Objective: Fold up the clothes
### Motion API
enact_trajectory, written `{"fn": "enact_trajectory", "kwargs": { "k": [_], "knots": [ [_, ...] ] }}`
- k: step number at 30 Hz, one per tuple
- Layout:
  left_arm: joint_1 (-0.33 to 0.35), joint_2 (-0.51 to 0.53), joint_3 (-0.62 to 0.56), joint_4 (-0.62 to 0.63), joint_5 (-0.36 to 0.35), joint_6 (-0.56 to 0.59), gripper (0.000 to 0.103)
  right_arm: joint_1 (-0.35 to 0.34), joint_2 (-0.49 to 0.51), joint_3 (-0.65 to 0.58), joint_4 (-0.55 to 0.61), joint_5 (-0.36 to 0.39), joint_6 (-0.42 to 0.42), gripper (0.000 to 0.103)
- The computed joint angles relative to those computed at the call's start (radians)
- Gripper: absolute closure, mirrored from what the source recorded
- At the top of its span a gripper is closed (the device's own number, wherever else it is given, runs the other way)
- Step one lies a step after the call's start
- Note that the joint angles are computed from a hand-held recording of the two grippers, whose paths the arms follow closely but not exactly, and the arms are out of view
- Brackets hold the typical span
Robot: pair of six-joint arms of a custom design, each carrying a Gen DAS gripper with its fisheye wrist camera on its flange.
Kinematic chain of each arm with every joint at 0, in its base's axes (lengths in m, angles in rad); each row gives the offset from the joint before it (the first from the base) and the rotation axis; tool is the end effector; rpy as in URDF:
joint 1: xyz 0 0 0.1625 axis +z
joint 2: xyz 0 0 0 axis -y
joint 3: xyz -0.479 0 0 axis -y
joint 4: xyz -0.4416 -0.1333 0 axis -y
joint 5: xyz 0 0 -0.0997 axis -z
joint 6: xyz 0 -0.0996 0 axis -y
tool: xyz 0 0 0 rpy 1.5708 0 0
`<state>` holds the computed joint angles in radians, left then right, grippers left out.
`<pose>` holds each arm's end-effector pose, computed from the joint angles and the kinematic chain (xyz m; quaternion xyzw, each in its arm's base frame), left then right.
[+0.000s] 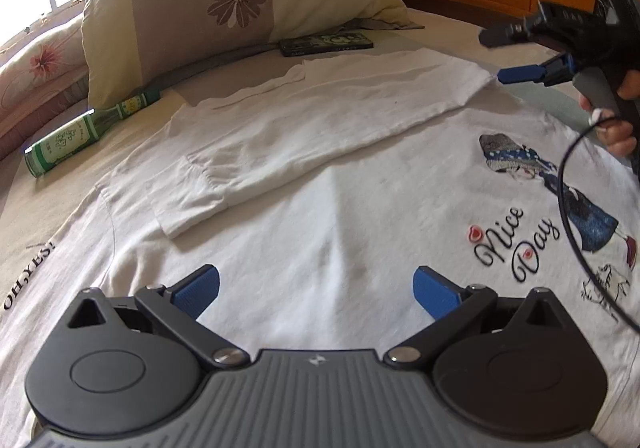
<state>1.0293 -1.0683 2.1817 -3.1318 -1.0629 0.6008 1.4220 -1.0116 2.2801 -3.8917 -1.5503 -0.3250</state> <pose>-0.1294 -0.5678 0.1508 0.4633 0.8241 -0.2075 0.2512 0.0565 -0.5358 0.1842 0.0812 -0.8609 0.4903 0.1093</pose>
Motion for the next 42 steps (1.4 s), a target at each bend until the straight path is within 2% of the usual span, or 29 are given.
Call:
{"fn": "enact_trajectory", "kwargs": {
  "k": [2,4,7,9,11,13,14,17,19,20,22,23,26,28,32,34,36,39,40,42],
  "knots": [
    [-0.019,0.020,-0.024,0.015,0.007,-0.021,0.001,0.030,0.010,-0.009,-0.003,-0.066,-0.106,0.000],
    [-0.032,0.036,-0.072,0.096,0.009,-0.067,0.001,0.057,0.019,-0.013,-0.011,-0.106,-0.185,0.000],
    [-0.039,0.078,-0.153,0.165,-0.006,-0.091,0.001,0.070,0.048,-0.023,-0.065,-0.083,-0.318,0.000],
    [-0.034,0.125,-0.218,0.171,-0.021,-0.097,0.001,0.078,0.062,-0.059,-0.020,-0.108,-0.310,0.000],
    [-0.021,0.173,-0.281,0.182,-0.034,-0.132,0.001,0.083,0.050,-0.104,0.135,-0.182,-0.205,0.000],
    [-0.003,0.212,-0.328,0.197,-0.039,-0.165,0.001,0.085,0.060,-0.125,0.178,-0.259,-0.167,0.000],
    [0.005,0.224,-0.340,0.207,-0.030,-0.176,0.001,0.084,0.065,-0.126,0.179,-0.282,-0.172,0.000],
    [0.034,0.239,-0.351,0.246,-0.001,-0.244,0.001,0.077,0.065,-0.106,0.158,-0.276,-0.254,0.000],
    [0.055,0.218,-0.310,0.177,-0.046,-0.224,0.001,0.083,0.076,-0.103,0.137,-0.294,-0.292,0.000],
    [0.050,0.209,-0.300,0.188,-0.029,-0.225,0.001,0.090,0.083,-0.104,0.126,-0.314,-0.307,0.000],
    [0.026,0.195,-0.312,0.273,0.016,-0.249,0.001,0.109,0.099,-0.110,0.108,-0.359,-0.329,0.000],
    [0.017,0.193,-0.327,0.317,0.017,-0.257,0.001,0.115,0.105,-0.111,0.101,-0.374,-0.339,0.000],
    [-0.011,0.208,-0.383,0.358,-0.050,-0.242,0.001,0.118,0.121,-0.113,0.078,-0.392,-0.377,0.000],
    [-0.023,0.240,-0.452,0.387,-0.138,-0.260,0.001,0.118,0.123,-0.110,0.070,-0.394,-0.387,0.000],
    [-0.026,0.369,-0.653,0.526,-0.355,-0.379,0.001,0.117,0.116,-0.102,0.074,-0.392,-0.391,0.000],
    [-0.029,0.447,-0.749,0.618,-0.416,-0.424,0.001,0.115,0.110,-0.095,0.076,-0.388,-0.390,0.000],
    [-0.029,0.513,-0.821,0.705,-0.460,-0.433,0.001,0.109,0.105,-0.084,0.072,-0.375,-0.398,0.000],
    [-0.030,0.598,-0.904,0.788,-0.454,-0.459,0.001,0.098,0.092,-0.069,0.077,-0.353,-0.401,0.000],
    [-0.030,0.622,-0.924,0.797,-0.450,-0.468,0.001,0.093,0.086,-0.064,0.081,-0.342,-0.397,0.000],
    [-0.027,0.651,-0.940,0.737,-0.481,-0.437,0.001,0.084,0.074,-0.058,0.093,-0.321,-0.385,0.000]
  ]
}}
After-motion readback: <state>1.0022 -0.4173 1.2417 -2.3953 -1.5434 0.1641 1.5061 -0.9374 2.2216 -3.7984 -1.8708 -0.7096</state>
